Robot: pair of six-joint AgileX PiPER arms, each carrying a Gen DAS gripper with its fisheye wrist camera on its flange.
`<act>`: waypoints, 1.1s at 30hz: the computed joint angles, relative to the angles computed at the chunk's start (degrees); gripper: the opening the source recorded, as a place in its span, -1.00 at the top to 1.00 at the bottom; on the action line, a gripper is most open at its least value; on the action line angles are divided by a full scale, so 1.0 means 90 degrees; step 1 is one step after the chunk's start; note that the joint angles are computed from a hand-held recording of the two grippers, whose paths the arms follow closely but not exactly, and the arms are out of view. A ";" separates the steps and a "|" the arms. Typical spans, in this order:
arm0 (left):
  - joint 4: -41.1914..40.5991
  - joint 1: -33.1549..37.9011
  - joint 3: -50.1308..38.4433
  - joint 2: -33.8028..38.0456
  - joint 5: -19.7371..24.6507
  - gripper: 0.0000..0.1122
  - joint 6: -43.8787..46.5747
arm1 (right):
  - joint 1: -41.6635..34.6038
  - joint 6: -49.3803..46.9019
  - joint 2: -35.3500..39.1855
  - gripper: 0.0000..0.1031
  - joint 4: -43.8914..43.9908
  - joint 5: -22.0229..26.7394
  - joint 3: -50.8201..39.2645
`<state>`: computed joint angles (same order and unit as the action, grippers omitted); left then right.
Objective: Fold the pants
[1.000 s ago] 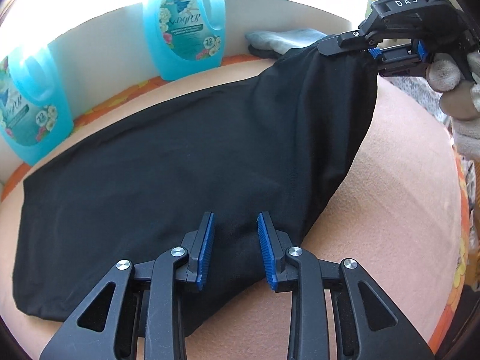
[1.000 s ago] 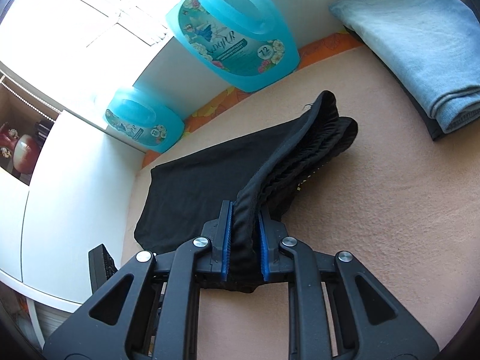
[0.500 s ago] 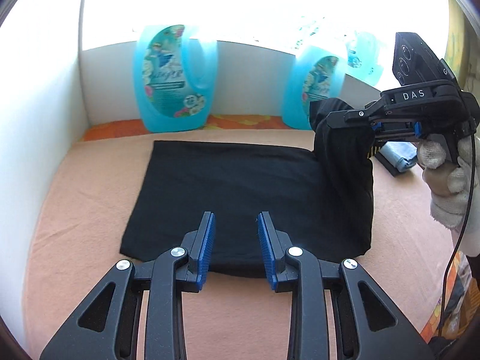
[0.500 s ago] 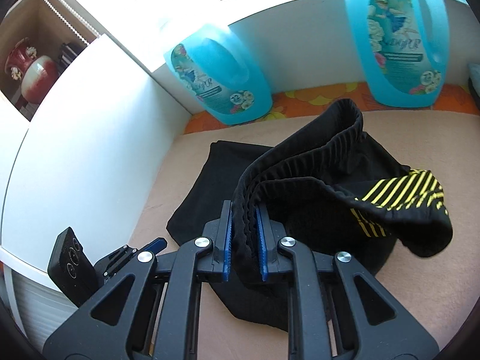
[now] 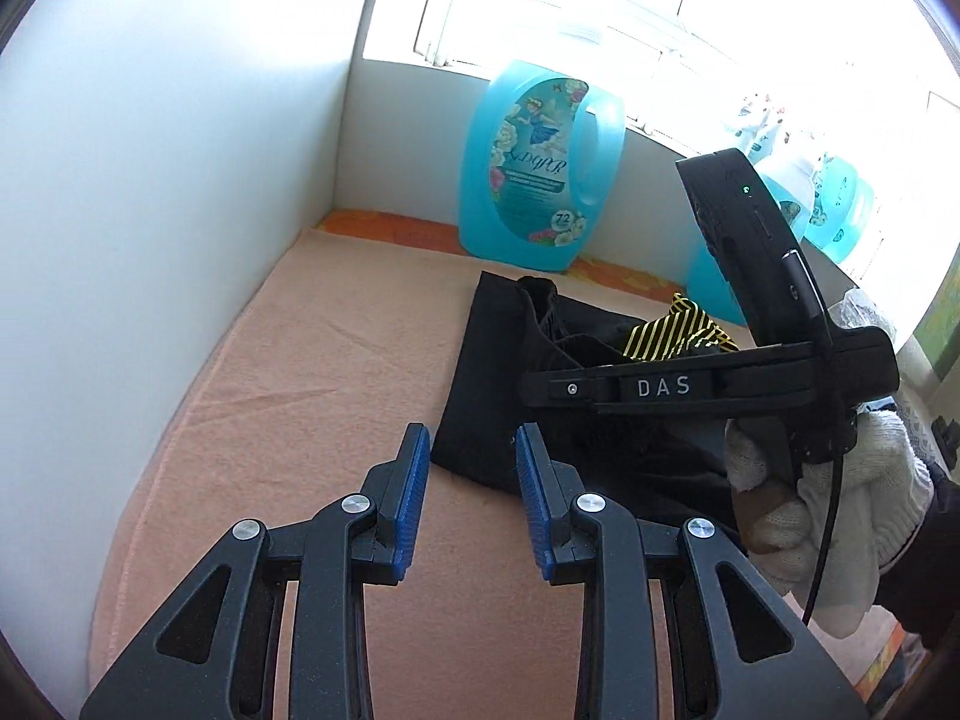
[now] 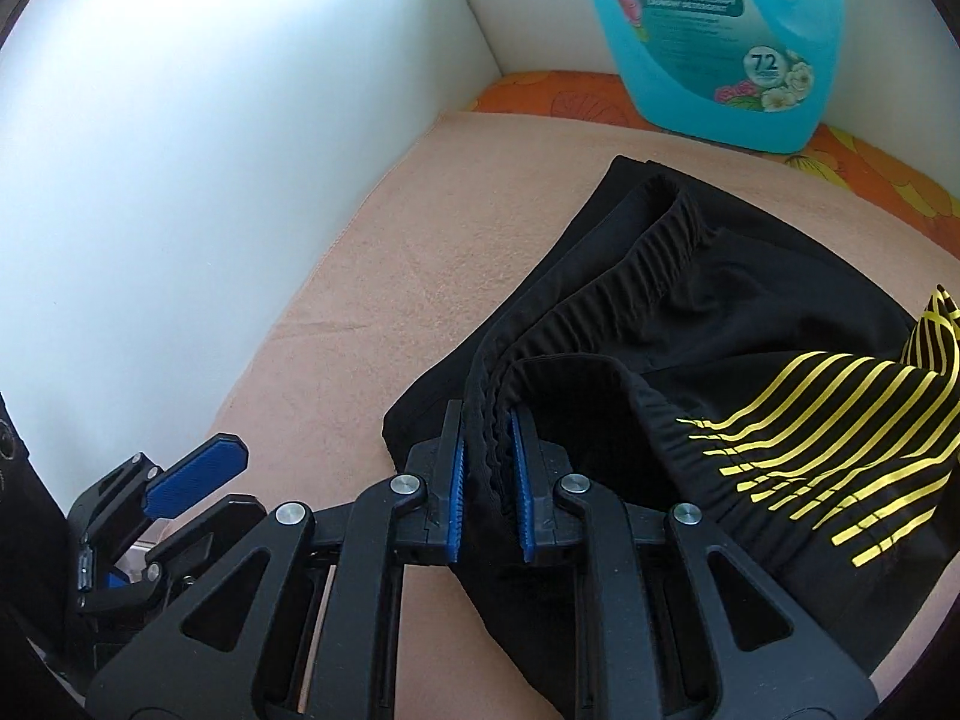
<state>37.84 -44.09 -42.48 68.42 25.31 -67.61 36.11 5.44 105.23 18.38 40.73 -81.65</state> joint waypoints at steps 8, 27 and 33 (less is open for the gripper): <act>-0.0143 0.0189 0.0175 -0.0135 -0.0305 0.50 0.0126 | -0.1027 -0.2474 -0.0367 -0.03 0.2699 0.0790 -0.0031; -0.2029 0.0143 -0.0974 0.1430 -0.0781 0.07 0.1683 | -0.2497 -0.5106 -0.1632 -0.15 0.0890 0.0933 0.0660; -0.1661 0.0124 -0.1485 0.2114 -0.0460 0.07 0.1217 | -0.1746 -0.4612 -0.0864 -0.15 -0.0220 0.0211 0.0265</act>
<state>22.89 -42.97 -55.84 87.45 21.17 -56.66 20.40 -36.06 97.46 16.40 42.63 -79.27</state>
